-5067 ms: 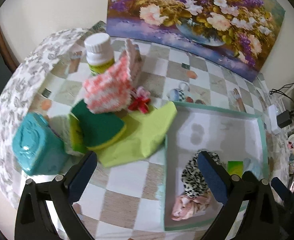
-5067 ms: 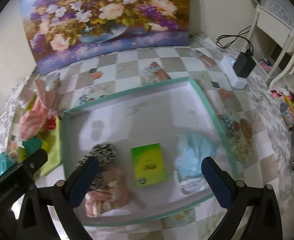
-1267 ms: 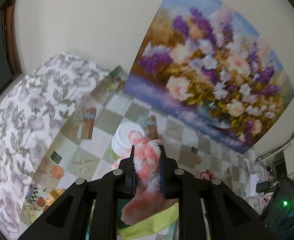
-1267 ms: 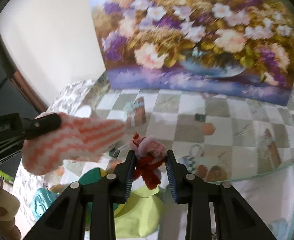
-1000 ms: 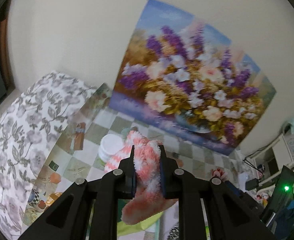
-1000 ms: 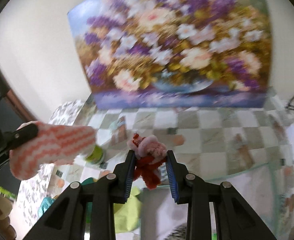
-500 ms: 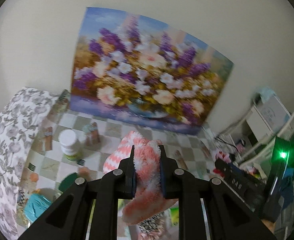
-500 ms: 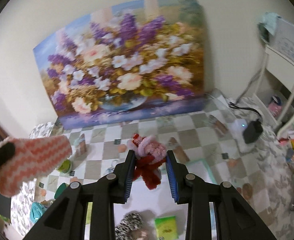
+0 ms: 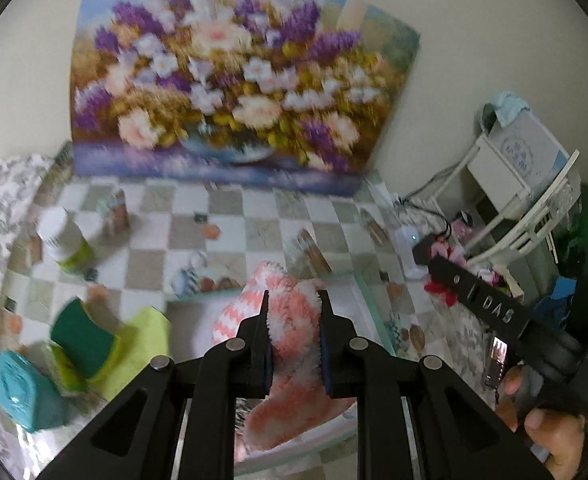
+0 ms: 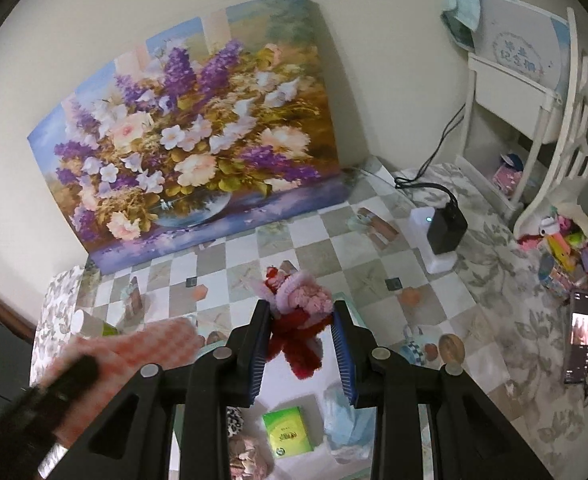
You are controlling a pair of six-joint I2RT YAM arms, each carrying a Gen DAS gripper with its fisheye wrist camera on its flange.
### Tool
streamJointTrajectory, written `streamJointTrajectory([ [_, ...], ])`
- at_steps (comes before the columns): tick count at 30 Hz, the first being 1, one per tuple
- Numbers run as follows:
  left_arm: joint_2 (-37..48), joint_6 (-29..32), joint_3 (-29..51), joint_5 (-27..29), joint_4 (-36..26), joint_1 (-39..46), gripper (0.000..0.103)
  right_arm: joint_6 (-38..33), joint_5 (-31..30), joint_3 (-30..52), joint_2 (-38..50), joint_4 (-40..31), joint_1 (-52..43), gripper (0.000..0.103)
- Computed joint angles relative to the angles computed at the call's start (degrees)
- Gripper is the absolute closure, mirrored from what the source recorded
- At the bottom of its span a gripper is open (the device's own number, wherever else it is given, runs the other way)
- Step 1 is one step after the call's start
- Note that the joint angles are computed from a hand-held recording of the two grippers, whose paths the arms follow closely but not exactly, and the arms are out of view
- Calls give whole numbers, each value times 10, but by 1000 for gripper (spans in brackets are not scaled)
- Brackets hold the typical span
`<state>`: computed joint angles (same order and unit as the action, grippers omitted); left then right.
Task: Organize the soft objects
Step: 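Carry the knitted cloth into the tray and open the left gripper while the right releases the flower, then move both grippers toward the green sponge and small green box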
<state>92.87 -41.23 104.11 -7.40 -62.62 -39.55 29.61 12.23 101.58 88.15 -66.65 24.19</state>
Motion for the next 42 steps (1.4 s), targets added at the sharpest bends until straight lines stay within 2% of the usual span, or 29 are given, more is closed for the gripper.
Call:
streamJointTrajectory([
  [6, 44, -9, -32, 31, 21, 0, 84, -11, -26, -38, 12, 16, -23, 70],
  [17, 98, -36, -120, 93, 54, 30, 84, -15, -110, -154, 114, 74, -42, 69],
  [19, 105, -45, -118, 100, 40, 35, 78, -17, -112, -162, 126, 75, -39, 68],
  [21, 105, -50, -116, 106, 32, 40, 60, -17, -107, -156, 136, 66, -37, 68],
  [23, 99, -51, -116, 103, 28, 41, 52, -16, -95, -154, 138, 60, -34, 64],
  [25, 94, -52, -104, 93, 15, 43, 46, -15, -84, -150, 137, 53, -33, 49],
  [26, 92, -52, -100, 91, 9, 44, 42, -15, -78, -148, 137, 49, -32, 45],
  [29, 88, -54, -81, 85, -16, 54, 38, -18, -64, -136, 135, 39, -29, 43],
  [33, 68, -47, -75, 58, -30, 71, 27, -18, -42, -105, 132, 10, -23, 41],
  [36, 48, -41, -75, 33, -41, 86, 19, -15, -29, -74, 124, -3, -15, 34],
  [42, -4, -25, -91, -16, -64, 138, 15, -14, 13, -18, 113, -27, 14, 29],
])
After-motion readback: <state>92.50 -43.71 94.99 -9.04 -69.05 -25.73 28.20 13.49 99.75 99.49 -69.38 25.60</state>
